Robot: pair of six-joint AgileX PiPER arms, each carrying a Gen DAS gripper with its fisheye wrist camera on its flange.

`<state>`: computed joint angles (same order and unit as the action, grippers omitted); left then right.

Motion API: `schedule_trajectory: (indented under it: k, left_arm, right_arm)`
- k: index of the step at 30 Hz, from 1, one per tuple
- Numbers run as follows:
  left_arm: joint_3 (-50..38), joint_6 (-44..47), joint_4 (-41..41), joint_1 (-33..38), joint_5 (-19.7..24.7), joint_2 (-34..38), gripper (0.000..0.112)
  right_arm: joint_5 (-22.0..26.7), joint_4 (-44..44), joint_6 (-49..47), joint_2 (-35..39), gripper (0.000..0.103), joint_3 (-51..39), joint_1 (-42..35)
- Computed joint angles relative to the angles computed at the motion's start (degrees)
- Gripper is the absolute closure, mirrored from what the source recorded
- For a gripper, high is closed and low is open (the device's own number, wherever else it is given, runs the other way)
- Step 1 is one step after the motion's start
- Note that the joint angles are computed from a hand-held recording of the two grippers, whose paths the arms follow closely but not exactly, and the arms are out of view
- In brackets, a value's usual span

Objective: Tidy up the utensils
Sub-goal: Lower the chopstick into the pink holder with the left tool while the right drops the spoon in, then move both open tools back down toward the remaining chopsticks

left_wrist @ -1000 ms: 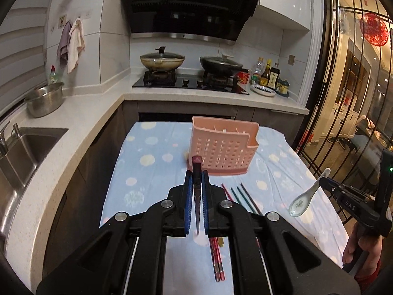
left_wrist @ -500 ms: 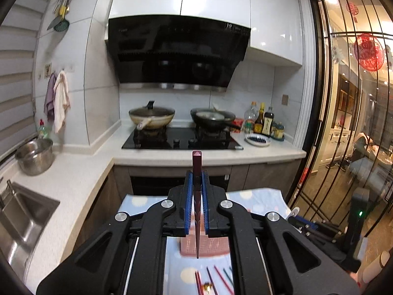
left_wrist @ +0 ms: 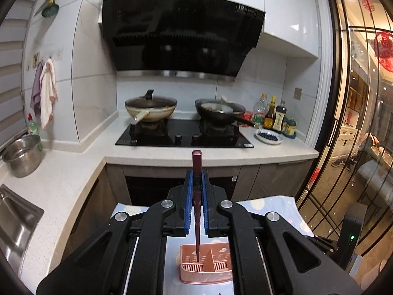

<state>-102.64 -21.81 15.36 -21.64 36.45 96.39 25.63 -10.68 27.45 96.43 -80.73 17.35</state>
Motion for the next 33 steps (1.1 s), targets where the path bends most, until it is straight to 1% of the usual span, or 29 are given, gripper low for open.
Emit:
schedule_trajectory:
  k: [5,8,9,10,11,12,13,17,19,24,28,30,33]
  left_arm:
    - [2.4,0.4,-1.3,1.3,-1.6,1.7,0.105]
    - [3.5,-0.1,-1.1,1.5,-1.8,2.2,0.105]
    - [4.2,-1.2,-0.4,1.6,-2.0,2.1,0.101]
    - [4.8,-2.8,1.1,1.5,-1.8,1.9,0.084]
    - [5.6,-4.9,3.2,1.2,-1.7,1.6,0.072]
    - [7.0,-8.0,6.0,0.8,-2.0,0.8,0.052]
    - [8.7,-10.6,8.6,0.4,-2.6,-0.3,0.049]
    - [14.6,-10.7,8.3,1.0,-4.3,-4.8,0.049]
    - [18.4,-11.5,9.1,0.7,-5.1,-7.8,0.048]
    - [29.6,-17.5,16.0,-2.1,-5.4,-16.3,0.043]
    - [38.8,-23.6,21.5,-5.7,-4.3,-23.2,0.042]
    - [43.4,-24.8,21.8,-7.5,-3.9,-26.5,0.042]
    - [50.1,-29.3,24.8,-11.3,-1.9,-30.9,0.042]
  right_arm:
    - [0.3,-0.9,1.0,3.6,0.098,-1.4,-0.1]
    - [0.3,-1.3,1.4,4.4,0.097,-1.3,0.0]
    - [0.0,-2.5,2.6,4.3,0.094,-0.9,0.2]
    - [0.2,-4.5,4.5,4.0,0.091,-0.5,0.6]
    - [0.1,-6.1,6.0,3.7,0.088,-0.2,0.8]
    - [-0.2,-7.7,7.7,2.9,0.083,0.7,1.1]
    - [-0.5,-8.8,8.8,2.1,0.078,1.7,1.3]
    - [-0.8,-13.9,13.6,-2.7,0.076,6.4,2.5]
    - [-1.3,-15.1,15.1,-5.9,0.071,9.6,3.1]
    - [-0.9,-20.5,21.7,-15.6,0.067,19.4,6.2]
    - [1.9,-27.8,30.6,-22.7,0.066,27.0,11.1]
    - [3.7,-30.6,34.9,-26.3,0.065,31.0,14.2]
    - [7.5,-35.1,42.2,-31.4,0.063,36.9,19.8]
